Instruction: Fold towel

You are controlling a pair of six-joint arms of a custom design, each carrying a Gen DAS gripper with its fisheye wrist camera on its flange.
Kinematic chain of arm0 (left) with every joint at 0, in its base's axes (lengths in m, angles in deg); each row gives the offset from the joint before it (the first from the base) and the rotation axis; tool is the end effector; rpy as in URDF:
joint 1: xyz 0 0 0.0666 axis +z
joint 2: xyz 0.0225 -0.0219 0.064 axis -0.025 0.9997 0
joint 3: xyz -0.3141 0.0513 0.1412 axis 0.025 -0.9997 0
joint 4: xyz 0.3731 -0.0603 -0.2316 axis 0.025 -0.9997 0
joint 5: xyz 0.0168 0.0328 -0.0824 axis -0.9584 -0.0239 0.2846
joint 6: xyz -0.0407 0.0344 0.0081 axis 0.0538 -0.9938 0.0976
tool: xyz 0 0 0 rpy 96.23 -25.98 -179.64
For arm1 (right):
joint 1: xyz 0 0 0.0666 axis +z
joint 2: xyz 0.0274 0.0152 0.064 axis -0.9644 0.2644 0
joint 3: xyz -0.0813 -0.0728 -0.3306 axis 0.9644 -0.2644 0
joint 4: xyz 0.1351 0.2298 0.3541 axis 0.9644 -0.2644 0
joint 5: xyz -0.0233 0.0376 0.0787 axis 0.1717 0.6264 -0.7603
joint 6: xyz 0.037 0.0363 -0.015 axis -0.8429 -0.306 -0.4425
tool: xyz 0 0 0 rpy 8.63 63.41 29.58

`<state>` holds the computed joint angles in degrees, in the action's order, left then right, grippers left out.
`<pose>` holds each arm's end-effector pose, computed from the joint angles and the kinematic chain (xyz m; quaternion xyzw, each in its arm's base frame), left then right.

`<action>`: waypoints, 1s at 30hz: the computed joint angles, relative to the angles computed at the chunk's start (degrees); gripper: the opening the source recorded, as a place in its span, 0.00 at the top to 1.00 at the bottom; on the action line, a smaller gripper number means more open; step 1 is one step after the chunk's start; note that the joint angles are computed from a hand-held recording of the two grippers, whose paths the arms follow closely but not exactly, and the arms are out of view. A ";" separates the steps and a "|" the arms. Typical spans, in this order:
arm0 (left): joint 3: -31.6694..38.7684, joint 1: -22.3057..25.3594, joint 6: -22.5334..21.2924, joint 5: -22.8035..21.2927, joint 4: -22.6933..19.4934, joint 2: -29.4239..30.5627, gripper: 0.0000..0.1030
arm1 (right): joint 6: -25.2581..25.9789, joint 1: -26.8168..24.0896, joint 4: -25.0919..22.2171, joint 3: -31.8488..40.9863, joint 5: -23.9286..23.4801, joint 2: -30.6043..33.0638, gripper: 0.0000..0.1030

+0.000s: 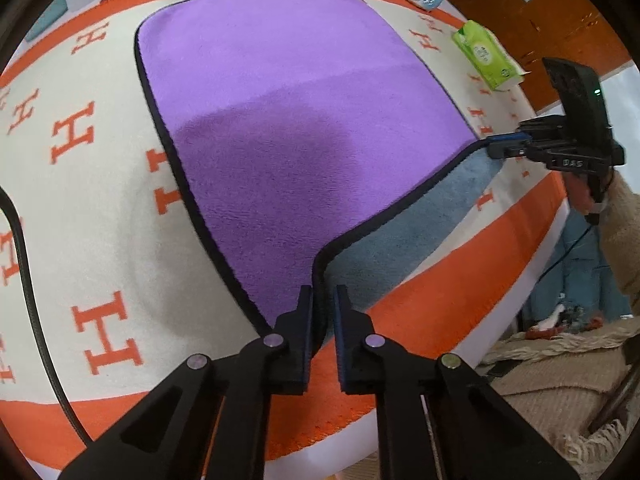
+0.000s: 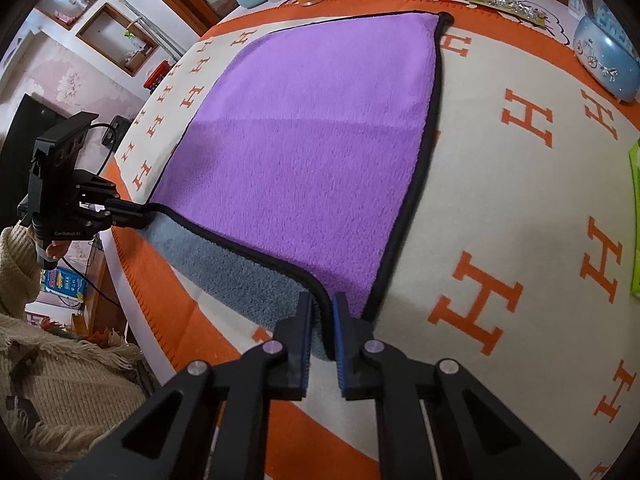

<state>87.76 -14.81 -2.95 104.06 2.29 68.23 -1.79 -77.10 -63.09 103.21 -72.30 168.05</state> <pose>0.4586 -0.1220 0.2723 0.2277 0.9572 -0.1730 0.0440 0.4778 -0.0054 0.2845 -0.2035 0.9541 0.2064 0.0748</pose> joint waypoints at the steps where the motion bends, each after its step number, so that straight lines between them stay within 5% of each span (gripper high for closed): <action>1: 0.06 -0.23 0.03 -0.95 -0.06 -0.01 0.94 | -0.07 0.07 0.20 -0.12 0.15 -0.19 0.93; 20: 1.79 -4.25 6.72 -13.04 0.12 -1.86 0.97 | -2.91 2.67 7.32 -3.26 6.06 -6.67 0.96; 30: 11.56 -3.55 10.70 -20.89 4.46 2.59 0.97 | -8.12 4.73 14.55 4.65 10.63 -2.77 0.96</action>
<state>99.32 -18.36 7.76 83.17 6.74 70.82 -9.91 -72.37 -48.55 107.87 -61.67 165.28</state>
